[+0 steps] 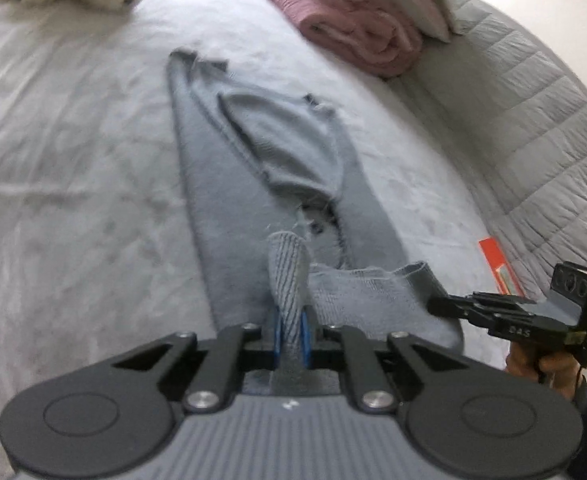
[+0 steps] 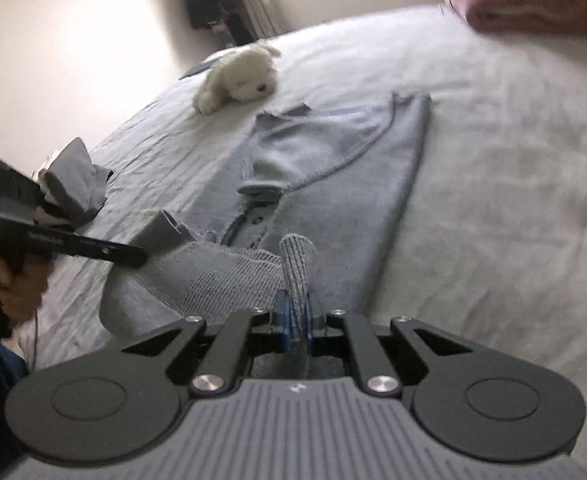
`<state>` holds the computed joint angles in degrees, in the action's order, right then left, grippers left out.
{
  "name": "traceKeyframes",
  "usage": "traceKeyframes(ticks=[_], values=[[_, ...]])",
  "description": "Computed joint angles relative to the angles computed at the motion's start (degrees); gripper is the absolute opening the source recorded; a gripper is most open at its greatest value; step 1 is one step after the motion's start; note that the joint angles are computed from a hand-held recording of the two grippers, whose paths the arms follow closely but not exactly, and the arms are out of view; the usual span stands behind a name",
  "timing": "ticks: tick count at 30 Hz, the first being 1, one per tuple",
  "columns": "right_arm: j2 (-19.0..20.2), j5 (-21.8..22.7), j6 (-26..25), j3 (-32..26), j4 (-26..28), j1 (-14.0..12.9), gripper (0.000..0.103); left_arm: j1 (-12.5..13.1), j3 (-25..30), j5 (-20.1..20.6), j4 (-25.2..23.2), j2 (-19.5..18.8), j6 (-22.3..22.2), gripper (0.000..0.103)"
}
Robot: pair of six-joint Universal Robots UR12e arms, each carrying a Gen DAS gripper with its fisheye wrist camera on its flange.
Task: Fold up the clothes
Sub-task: 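Lift the ribbed hem with both grippers and fold it toward the neckline, then carry the held hem with both grippers over the body toward the collar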
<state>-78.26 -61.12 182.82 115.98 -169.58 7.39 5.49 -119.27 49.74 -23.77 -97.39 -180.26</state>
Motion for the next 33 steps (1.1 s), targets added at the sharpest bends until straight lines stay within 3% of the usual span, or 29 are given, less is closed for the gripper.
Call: traceKeyframes(ticks=[2, 3, 7, 9, 18, 20, 22, 26, 28, 30, 31, 33], values=[[0.04, -0.1, 1.06, -0.49, 2.68, -0.04, 0.011, -0.02, 0.05, 0.03, -0.56, -0.25, -0.53, 0.011], [0.05, 0.41, 2.13, -0.69, 3.97, -0.3, 0.017, 0.1, 0.01, -0.26, -0.75, -0.32, -0.91, 0.011], [0.7, 6.09, 9.13, -0.89, 4.67, -2.27, 0.017, 0.85, -0.09, -3.04, -1.11, -0.74, -1.2, 0.011], [0.9, 6.82, 10.35, -0.99, 4.21, -2.55, 0.017, 1.0, -0.2, -3.45, -1.04, -0.73, -0.76, 0.015], [1.37, 3.46, 3.55, -2.2, 6.03, -0.73, 0.018, -0.6, 0.45, -1.16, -0.05, -1.48, 4.14, 0.022], [1.29, 2.42, 2.01, -2.18, 6.16, -0.36, 0.018, -1.04, 0.56, -0.17, -0.32, -1.45, 5.61, 0.02], [1.24, 1.89, 1.43, -2.04, 5.58, -0.2, 0.018, -1.02, 0.53, -0.4, -0.2, -1.33, 6.76, 0.012], [0.95, 1.14, 1.38, -0.98, 0.6, -0.1, 0.012, 0.86, -1.15, -7.39, 2.58, -0.15, 6.89, 0.01], [0.85, 5.45, 2.8, 0.37, -5.66, -1.08, 0.012, 2.37, -3.0, -13.34, 6.19, 0.57, 5.83, 0.01], [0.9, 7.95, 4.99, 1.06, -9.46, -1.89, 0.012, 3.17, -4.16, -16.71, 7.18, 0.79, 5.76, 0.01], [0.96, 7.18, 5.56, 0.85, -8.64, -1.83, 0.012, 3.39, -4.58, -17.62, 7.52, 0.85, 5.51, 0.011], [1.02, 4.42, 5.85, -0.11, -4.08, -1.35, 0.012, 2.88, -3.59, -14.3, 4.62, 0.07, 4.82, 0.01]])
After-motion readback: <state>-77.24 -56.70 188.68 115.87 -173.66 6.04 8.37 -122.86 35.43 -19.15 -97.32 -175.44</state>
